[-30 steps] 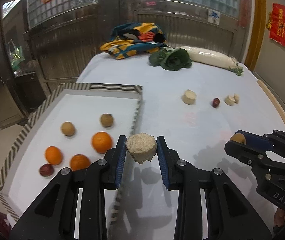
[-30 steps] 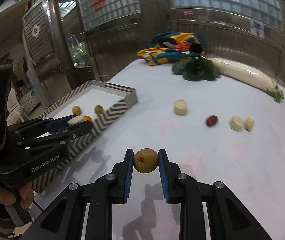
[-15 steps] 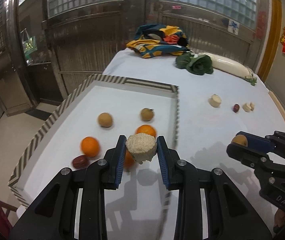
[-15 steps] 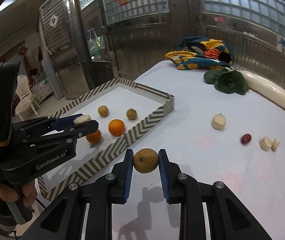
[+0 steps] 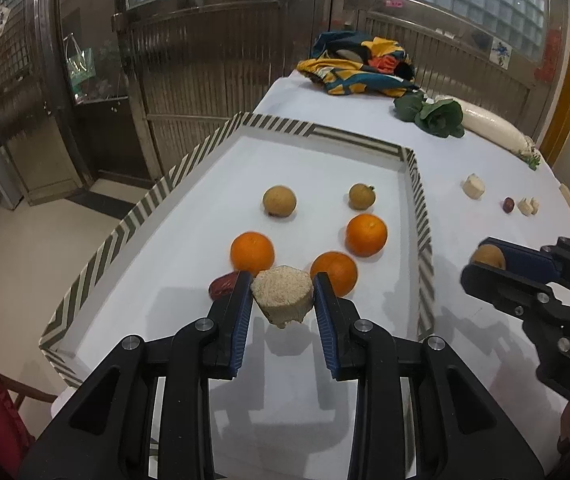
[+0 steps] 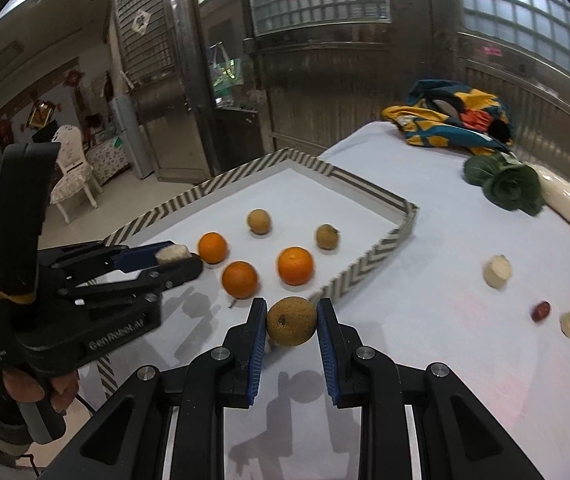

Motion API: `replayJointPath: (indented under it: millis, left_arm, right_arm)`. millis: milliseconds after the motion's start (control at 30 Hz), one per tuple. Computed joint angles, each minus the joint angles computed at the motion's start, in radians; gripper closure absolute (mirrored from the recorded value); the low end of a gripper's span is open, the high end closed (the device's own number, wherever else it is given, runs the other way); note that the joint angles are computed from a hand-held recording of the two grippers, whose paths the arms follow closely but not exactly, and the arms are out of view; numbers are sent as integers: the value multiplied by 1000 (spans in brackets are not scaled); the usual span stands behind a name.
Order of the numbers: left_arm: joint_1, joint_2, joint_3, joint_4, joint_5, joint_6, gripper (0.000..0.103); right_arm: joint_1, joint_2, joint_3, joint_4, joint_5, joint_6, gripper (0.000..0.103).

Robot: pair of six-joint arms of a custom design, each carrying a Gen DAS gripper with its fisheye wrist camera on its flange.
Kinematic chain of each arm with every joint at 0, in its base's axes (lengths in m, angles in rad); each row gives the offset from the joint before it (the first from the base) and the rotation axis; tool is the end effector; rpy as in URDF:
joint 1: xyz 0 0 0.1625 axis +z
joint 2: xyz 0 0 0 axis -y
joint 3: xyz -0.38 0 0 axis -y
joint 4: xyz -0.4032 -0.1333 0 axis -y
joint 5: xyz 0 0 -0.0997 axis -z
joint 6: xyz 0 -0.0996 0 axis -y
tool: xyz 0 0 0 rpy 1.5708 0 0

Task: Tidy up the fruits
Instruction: 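Carry the slice and pear over the striped tray and open both tools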

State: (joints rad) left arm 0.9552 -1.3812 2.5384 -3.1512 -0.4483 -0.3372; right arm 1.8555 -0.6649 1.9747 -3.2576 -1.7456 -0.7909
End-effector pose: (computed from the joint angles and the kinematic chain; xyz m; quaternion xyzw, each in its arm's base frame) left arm -0.0155 -0.4083 0.1681 0.0041 0.8352 -0.3966 0.3809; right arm 0.2607 -0.4779 -0.0471 0.4872 -0.8488 0.1593 0.1298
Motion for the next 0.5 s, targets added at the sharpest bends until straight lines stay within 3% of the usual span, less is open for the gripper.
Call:
replayJointPath:
  millis: [500]
  left_arm:
    - [47, -27, 1, 11, -20, 5, 73]
  right_arm:
    - [46, 91, -69, 62, -29, -18, 79]
